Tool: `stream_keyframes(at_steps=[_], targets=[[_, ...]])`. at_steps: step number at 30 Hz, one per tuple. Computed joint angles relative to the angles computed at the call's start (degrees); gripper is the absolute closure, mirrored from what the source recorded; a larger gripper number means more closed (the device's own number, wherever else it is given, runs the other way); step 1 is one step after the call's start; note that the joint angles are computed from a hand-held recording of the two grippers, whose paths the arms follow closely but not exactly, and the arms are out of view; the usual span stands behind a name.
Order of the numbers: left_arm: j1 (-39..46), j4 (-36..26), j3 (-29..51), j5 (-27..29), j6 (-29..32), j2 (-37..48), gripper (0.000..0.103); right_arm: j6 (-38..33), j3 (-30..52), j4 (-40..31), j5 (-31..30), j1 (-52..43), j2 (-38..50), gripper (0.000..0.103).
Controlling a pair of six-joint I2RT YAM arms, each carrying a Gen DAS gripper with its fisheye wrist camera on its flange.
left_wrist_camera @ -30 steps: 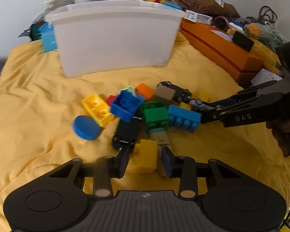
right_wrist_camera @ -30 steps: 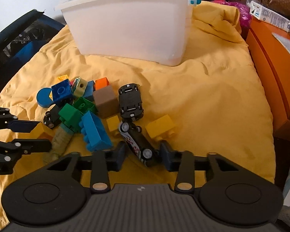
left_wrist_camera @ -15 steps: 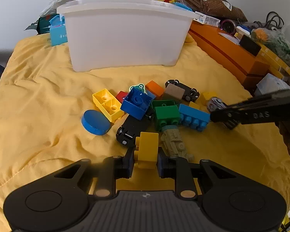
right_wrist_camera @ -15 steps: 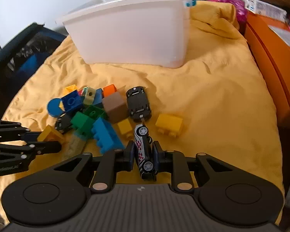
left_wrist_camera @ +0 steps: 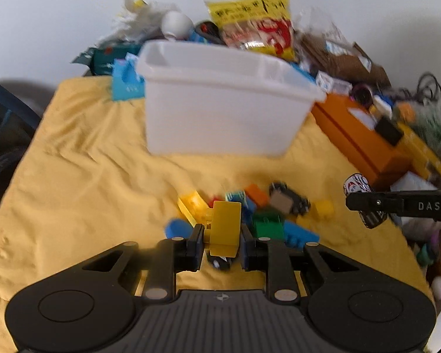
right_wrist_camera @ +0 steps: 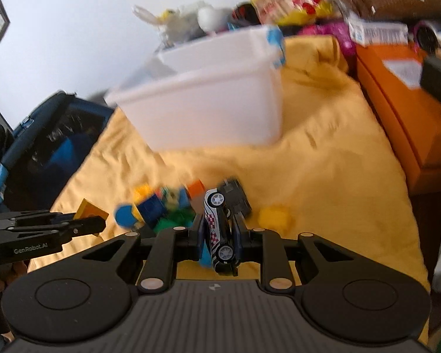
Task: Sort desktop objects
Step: 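Carry the yellow brick and white race car over the bin and release both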
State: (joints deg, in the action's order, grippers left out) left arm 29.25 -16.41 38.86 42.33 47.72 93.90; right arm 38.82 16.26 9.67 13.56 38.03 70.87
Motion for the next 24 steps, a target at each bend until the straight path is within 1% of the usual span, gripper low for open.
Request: stream_keyframes(at_steps=[5, 13, 19, 24], targets=[[-0.3, -1.1, 4.3, 0.6, -4.5, -0.9, 0.077, -3.0, 4.3, -2.4, 1.7, 0.4, -1.2, 0.081], [-2.2, -1.6, 11.9, 1.7, -11.2, -0.8, 0.077, -8.3, 11.1, -5.0, 0.9, -2.6, -1.1, 0.081], [-5.4, -1.4, 17.0, 1.4, -14.8, 0.0, 0.077, -10.9, 15.9, -6.0, -1.2, -6.9, 0.5, 0.081], [-8.7, -1.3, 22.7, 0.8, -19.4, 2.2, 0.077, -14.4, 21.2, -7.8, -3.3, -10.7, 3.0, 0.081]])
